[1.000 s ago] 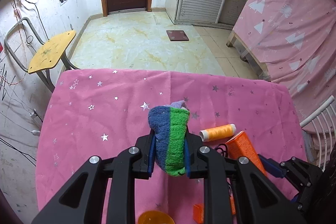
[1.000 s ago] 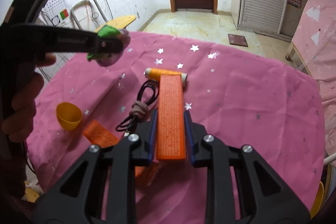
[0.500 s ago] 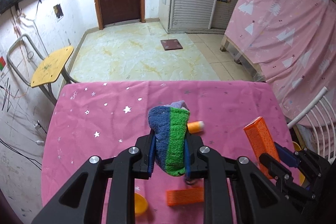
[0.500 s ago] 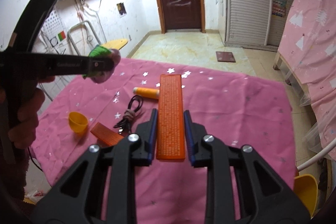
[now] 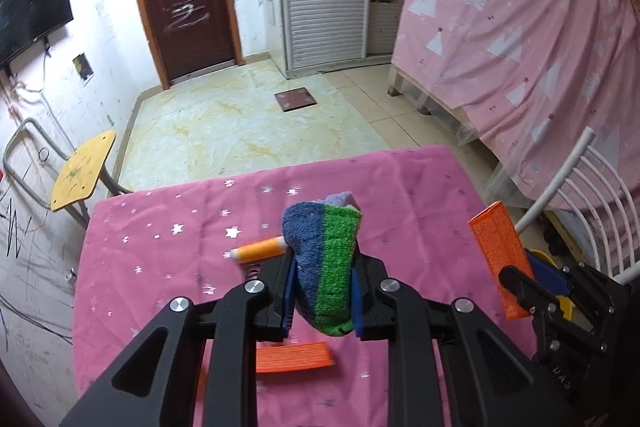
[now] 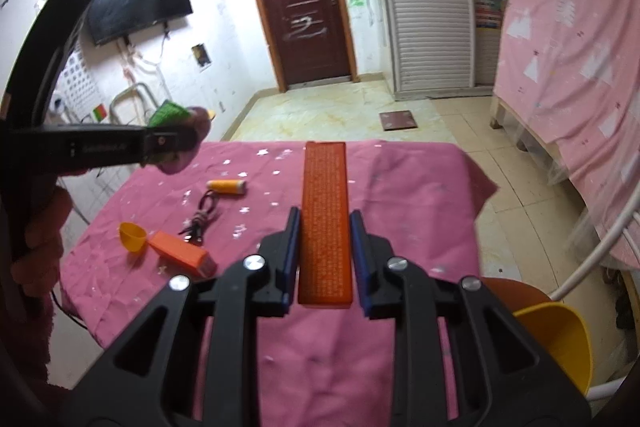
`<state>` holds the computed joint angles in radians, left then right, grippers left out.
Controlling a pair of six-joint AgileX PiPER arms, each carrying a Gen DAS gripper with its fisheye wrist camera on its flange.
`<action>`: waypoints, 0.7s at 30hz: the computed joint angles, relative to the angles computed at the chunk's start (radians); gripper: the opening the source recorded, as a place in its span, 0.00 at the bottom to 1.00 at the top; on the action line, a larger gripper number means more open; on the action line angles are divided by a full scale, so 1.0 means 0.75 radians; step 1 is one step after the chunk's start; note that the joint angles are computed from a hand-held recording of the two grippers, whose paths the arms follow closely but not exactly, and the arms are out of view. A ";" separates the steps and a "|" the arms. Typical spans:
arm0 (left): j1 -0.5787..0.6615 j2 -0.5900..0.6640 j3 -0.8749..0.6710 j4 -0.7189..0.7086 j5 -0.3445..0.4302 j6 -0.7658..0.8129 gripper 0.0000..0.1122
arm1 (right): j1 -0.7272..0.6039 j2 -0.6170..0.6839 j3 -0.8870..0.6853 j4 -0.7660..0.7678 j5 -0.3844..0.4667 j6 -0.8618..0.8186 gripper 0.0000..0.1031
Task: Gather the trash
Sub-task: 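Carry the sponge and orange block with both tools to the yellow bin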
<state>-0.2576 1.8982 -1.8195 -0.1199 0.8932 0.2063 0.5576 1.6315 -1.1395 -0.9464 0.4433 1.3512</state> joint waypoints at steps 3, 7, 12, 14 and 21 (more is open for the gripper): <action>-0.070 -0.016 0.024 0.038 -0.009 -0.039 0.13 | -0.027 -0.080 0.122 -0.120 -0.013 0.158 0.22; -0.176 -0.016 0.026 0.091 -0.003 -0.095 0.13 | -0.093 -0.196 0.292 -0.250 -0.037 0.338 0.22; -0.318 0.003 0.016 0.158 0.013 -0.168 0.13 | -0.199 -0.315 0.477 -0.374 -0.076 0.514 0.22; -0.365 0.016 0.008 0.168 0.019 -0.187 0.13 | -0.236 -0.356 0.547 -0.434 -0.077 0.597 0.22; -0.554 0.095 -0.064 0.178 0.067 -0.237 0.13 | -0.385 -0.484 0.766 -0.542 -0.113 0.759 0.22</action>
